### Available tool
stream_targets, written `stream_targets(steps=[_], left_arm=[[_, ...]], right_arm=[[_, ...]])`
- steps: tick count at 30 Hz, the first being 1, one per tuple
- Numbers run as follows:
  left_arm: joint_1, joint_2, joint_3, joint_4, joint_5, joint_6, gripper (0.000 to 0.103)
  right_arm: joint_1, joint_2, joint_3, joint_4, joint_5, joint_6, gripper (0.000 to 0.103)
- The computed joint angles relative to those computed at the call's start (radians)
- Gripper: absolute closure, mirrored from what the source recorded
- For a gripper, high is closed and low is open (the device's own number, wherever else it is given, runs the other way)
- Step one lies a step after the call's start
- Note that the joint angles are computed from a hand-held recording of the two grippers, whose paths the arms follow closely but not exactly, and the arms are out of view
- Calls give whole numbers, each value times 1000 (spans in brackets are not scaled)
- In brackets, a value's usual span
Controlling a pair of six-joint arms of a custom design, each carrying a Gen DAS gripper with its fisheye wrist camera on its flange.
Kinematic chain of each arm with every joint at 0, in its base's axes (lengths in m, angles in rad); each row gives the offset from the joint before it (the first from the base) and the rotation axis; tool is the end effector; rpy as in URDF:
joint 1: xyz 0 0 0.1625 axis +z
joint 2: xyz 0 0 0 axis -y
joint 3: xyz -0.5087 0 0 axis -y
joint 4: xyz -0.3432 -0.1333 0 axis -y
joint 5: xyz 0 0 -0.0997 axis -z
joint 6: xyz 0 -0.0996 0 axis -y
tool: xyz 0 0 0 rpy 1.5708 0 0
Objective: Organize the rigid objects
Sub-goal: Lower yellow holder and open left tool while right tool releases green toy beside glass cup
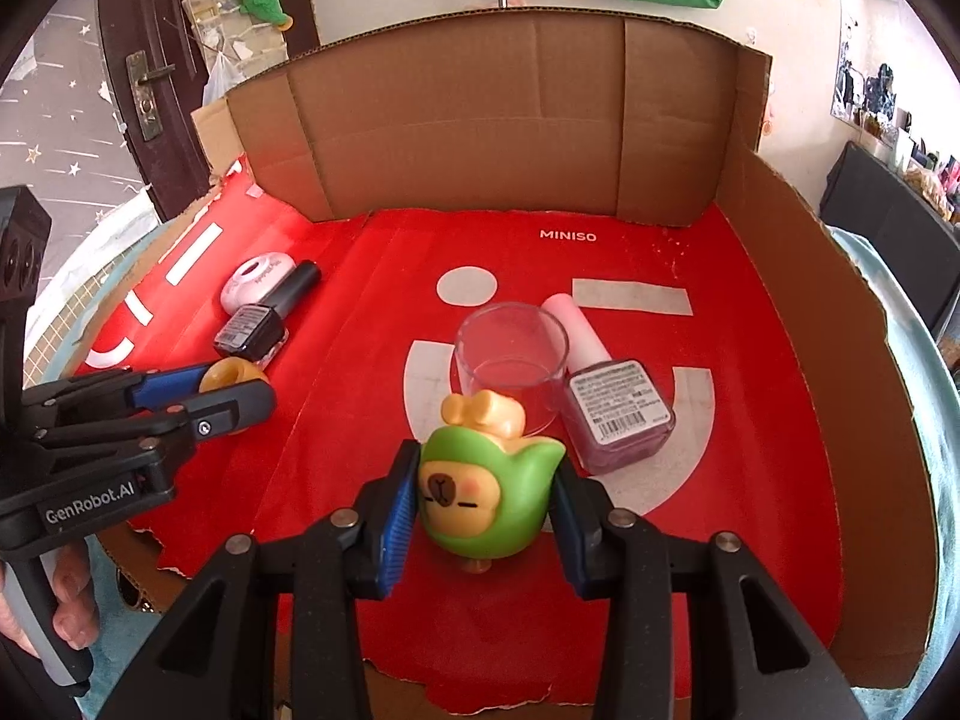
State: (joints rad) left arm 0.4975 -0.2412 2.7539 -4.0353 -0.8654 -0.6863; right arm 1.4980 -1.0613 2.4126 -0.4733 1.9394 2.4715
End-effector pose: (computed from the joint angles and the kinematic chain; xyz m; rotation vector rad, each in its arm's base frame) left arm -0.1801 -0.3230 0.0016 0.5168 2.5186 -0.6898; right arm 0.0749 -0.3117 0.1365 0.5695 -2.4165 0.6655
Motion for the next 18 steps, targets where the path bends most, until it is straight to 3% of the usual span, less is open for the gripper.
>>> stream_targets(steps=[18], left_arm=[[-3,3,7,-4,3,-5,67]], right_arm=[[-17,-8,-1,12,-28,2,60]])
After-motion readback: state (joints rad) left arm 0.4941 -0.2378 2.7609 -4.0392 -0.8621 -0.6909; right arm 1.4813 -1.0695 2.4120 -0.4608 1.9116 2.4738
